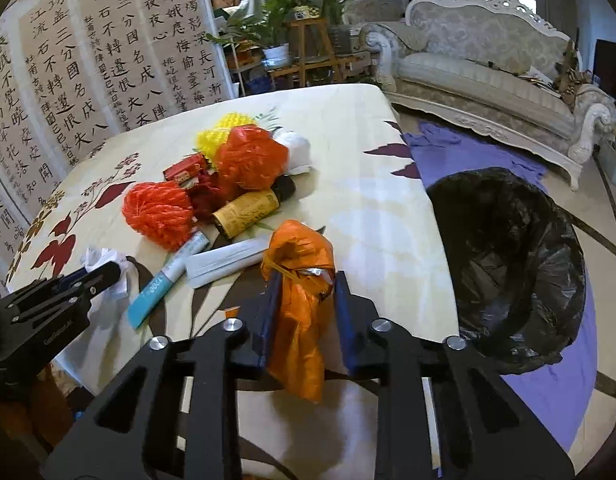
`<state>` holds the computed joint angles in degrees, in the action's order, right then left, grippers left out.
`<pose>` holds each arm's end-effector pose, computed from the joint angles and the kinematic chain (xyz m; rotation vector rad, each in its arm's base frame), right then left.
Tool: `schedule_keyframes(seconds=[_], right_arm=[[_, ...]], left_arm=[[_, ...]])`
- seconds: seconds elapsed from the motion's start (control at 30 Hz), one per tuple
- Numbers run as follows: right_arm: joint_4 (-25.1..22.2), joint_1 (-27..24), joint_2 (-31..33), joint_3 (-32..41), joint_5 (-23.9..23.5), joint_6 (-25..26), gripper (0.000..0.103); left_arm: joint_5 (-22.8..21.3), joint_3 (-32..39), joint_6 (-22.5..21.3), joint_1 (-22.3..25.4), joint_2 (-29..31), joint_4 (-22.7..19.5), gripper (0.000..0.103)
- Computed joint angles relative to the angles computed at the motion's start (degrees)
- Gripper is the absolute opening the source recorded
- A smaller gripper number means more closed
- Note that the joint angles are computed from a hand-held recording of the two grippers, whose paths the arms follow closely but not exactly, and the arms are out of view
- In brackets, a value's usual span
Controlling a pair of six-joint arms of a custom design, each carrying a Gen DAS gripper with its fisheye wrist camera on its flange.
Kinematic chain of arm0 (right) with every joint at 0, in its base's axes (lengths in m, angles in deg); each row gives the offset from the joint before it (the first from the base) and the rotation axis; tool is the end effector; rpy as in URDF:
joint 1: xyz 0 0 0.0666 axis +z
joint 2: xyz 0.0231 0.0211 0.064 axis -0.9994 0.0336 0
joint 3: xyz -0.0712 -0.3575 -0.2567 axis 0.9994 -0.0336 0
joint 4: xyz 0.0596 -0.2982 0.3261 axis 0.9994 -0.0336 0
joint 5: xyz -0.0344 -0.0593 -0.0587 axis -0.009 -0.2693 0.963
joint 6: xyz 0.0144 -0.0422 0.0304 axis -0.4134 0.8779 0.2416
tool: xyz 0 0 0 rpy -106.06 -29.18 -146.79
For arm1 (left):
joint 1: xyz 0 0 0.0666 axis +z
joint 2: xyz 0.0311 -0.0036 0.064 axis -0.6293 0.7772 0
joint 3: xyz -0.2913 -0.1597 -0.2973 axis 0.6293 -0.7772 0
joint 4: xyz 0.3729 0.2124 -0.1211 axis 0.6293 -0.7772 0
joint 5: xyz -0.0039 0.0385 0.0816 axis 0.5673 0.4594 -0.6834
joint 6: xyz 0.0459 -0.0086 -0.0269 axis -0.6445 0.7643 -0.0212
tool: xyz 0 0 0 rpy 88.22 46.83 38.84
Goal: Collect trash
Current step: 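Grasp the white crumpled tissue with the left gripper while the right holds the orange bag, then carry both items over the black bin and open both grippers to drop them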
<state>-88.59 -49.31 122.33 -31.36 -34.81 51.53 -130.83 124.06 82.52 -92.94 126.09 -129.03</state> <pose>0.3728 0.3056 0.3311 -0.8506 2.2804 0.5013 0.2564 -0.3120 0.3341 -0.7142 2.2955 0.2033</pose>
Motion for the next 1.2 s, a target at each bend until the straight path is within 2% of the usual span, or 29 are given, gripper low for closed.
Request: schedule_keyframes(seconds=[0.17,0.3,0.4,0.63,0.8,1.0,1.2], right_arm=[[0.04,-0.41,-0.45,0.06,-0.16,-0.65,0.024],[0.85,-1.82,-1.34,-0.10,0.38,-1.36,0.024],[1.93,-3.65,-1.76,-0.05,1.67,-2.20,0.024],[3.70,-8.28,-1.30,0.28,5.39,-3.01,0.024],[4.94,-11.37,-0.21,0.90,6.63,-3.17,0.024],[6.15,-13.98,1.34,1.71,6.49,-2.83,0.024],[7.04,-15.64,3.41,2.87,5.93,-2.41,0.024]], left_arm=[[-1.99,1.06,-1.12,-0.57,-0.39,0.26,0.026],[-2.96,2.37,-4.22,-0.53,-0.05,2.23,0.026],[-3.25,3.67,-8.48,-0.11,0.99,5.23,0.026],[-2.26,7.75,-21.12,1.89,5.35,15.12,0.026],[0.02,12.08,-29.30,3.91,9.80,20.94,0.026],[2.28,16.99,-36.19,5.49,14.92,24.55,0.026],[4.19,21.82,-39.17,7.04,19.94,24.00,0.026]])
